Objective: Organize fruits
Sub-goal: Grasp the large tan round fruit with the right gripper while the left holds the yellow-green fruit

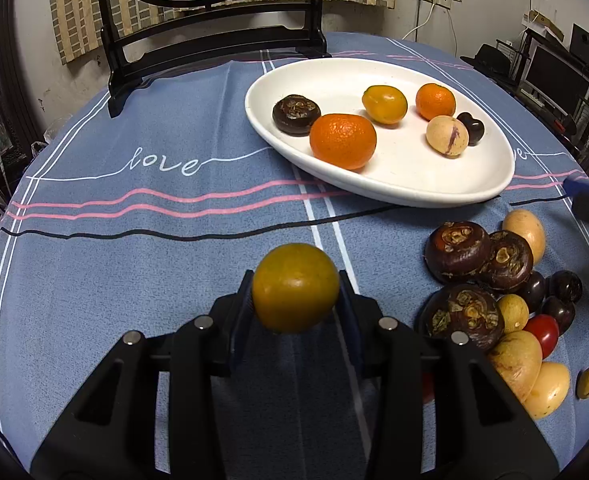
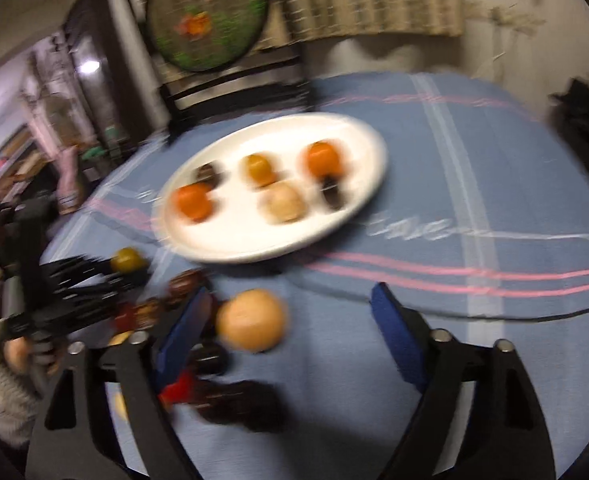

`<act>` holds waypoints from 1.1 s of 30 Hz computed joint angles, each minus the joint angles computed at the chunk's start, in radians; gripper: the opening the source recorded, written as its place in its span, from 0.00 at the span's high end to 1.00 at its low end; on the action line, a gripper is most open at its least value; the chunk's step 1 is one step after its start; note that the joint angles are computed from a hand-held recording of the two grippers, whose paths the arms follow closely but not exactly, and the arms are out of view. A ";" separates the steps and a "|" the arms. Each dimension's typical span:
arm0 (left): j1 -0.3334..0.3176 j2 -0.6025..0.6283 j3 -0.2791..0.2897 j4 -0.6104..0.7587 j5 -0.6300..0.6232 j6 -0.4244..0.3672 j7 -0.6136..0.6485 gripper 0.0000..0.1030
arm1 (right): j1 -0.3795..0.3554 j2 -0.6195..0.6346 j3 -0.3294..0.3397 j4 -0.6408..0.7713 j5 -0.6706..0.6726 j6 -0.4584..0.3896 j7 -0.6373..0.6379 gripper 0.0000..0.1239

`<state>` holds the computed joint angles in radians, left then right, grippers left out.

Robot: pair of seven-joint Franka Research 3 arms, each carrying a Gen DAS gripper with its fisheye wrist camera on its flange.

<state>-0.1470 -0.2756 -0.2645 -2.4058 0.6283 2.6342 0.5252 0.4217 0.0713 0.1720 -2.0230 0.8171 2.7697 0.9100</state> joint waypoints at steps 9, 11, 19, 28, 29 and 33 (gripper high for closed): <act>0.000 -0.001 0.000 0.000 0.003 -0.005 0.000 0.60 | -0.032 0.064 0.002 0.082 0.081 -0.198 0.025 0.55; 0.001 0.000 -0.002 0.002 0.006 -0.009 -0.001 0.60 | -0.046 0.073 0.002 0.095 0.138 -0.232 0.020 0.55; 0.000 0.001 -0.001 0.004 0.009 -0.012 -0.004 0.58 | 0.042 0.068 -0.011 0.046 -0.248 -0.054 0.208 0.60; 0.000 0.000 0.000 0.002 0.010 -0.012 -0.004 0.57 | 0.089 0.067 -0.031 -0.007 -0.608 0.089 0.416 0.63; 0.000 0.000 0.000 0.002 0.010 -0.012 -0.005 0.57 | 0.085 0.067 -0.028 -0.007 -0.613 0.093 0.416 0.63; 0.000 -0.002 0.006 -0.004 0.005 0.004 0.001 0.58 | 0.063 0.066 -0.014 -0.007 -0.584 0.090 0.391 0.63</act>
<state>-0.1466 -0.2776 -0.2588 -2.4097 0.6329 2.6379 0.5262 0.4852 0.1370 0.1584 -2.0300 0.2330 2.8594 1.3010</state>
